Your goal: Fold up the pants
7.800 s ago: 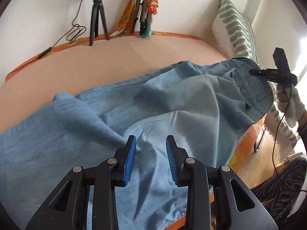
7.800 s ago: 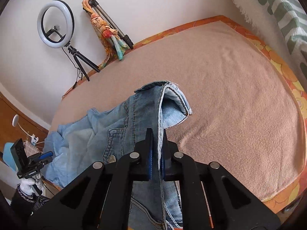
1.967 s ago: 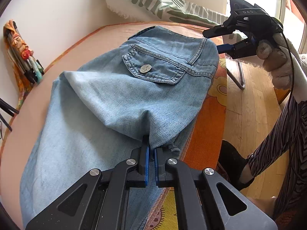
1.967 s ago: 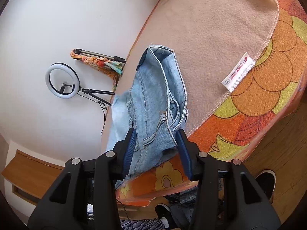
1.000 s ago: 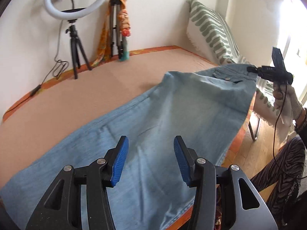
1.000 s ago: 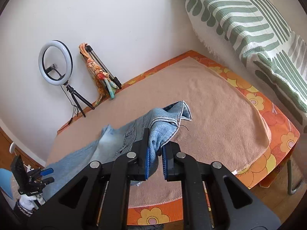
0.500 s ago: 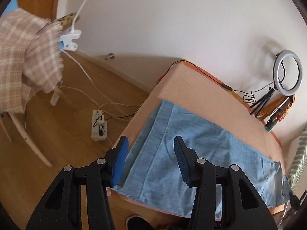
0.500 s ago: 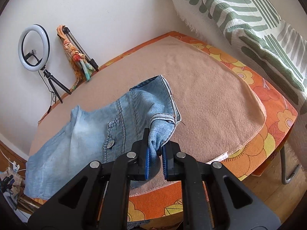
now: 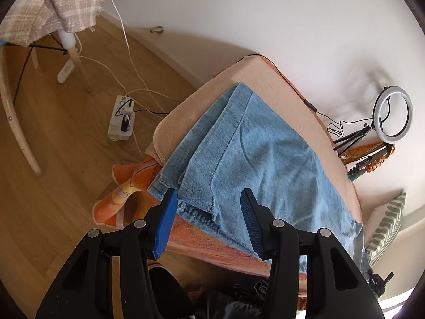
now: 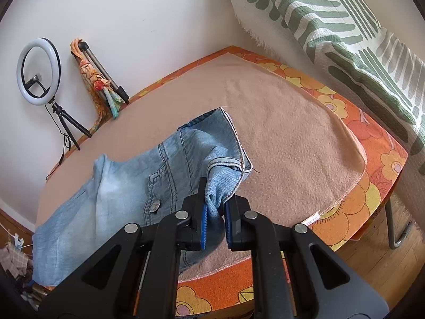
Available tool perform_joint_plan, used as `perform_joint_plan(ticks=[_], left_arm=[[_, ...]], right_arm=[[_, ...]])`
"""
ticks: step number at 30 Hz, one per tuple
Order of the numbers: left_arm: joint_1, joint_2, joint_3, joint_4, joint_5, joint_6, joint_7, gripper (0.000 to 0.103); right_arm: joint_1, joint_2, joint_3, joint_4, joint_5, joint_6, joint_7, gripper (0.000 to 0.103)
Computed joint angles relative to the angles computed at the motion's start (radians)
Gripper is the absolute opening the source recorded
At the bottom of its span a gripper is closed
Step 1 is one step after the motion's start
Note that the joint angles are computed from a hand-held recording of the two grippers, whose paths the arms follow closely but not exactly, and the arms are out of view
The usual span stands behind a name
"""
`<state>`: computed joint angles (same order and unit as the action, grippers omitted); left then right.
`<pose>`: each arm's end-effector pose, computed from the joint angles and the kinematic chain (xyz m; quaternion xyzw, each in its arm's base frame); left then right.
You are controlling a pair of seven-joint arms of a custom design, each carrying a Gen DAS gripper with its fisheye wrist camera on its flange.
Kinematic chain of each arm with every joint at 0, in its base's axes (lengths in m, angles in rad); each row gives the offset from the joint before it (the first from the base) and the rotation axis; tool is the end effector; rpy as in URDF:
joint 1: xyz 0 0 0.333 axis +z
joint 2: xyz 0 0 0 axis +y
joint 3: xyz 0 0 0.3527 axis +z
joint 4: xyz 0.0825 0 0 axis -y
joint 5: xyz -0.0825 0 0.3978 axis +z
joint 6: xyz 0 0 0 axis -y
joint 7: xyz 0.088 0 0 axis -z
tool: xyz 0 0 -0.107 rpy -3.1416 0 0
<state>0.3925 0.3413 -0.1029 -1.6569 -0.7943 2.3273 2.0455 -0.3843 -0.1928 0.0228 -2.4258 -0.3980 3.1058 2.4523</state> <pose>0.6831 0.2003 0.4814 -0.7468 0.5540 -0.3678 0.0052 0.4910 -0.1502 0.5087 -0.3193 0.8475 -0.2871 0.3120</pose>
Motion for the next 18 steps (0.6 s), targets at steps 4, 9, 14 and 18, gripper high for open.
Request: perform_joint_plan(ticks=[4,9,14,18], left_arm=[[-0.015,0.004,0.0,-0.011,0.013,0.037,-0.018,0.045],[-0.017,0.003,-0.013,-0.02,0.005,0.088,-0.002,0.016],[-0.026,-0.038,-0.031,-0.075,-0.041,0.207,0.095,0.013],[-0.044,-0.024,0.001,-0.081,0.018,0.232,0.059,0.012]], right_arm=[[0.038,-0.002,-0.033,-0.01,0.058,0.013,-0.045,0.011],[0.052,-0.006,-0.045,-0.021,0.108,0.016,-0.09,0.011],[0.023,-0.008,-0.015,-0.023,0.102,0.013,-0.087,0.011],[-0.02,-0.024,0.021,-0.035,0.081,0.038,-0.074,0.011]])
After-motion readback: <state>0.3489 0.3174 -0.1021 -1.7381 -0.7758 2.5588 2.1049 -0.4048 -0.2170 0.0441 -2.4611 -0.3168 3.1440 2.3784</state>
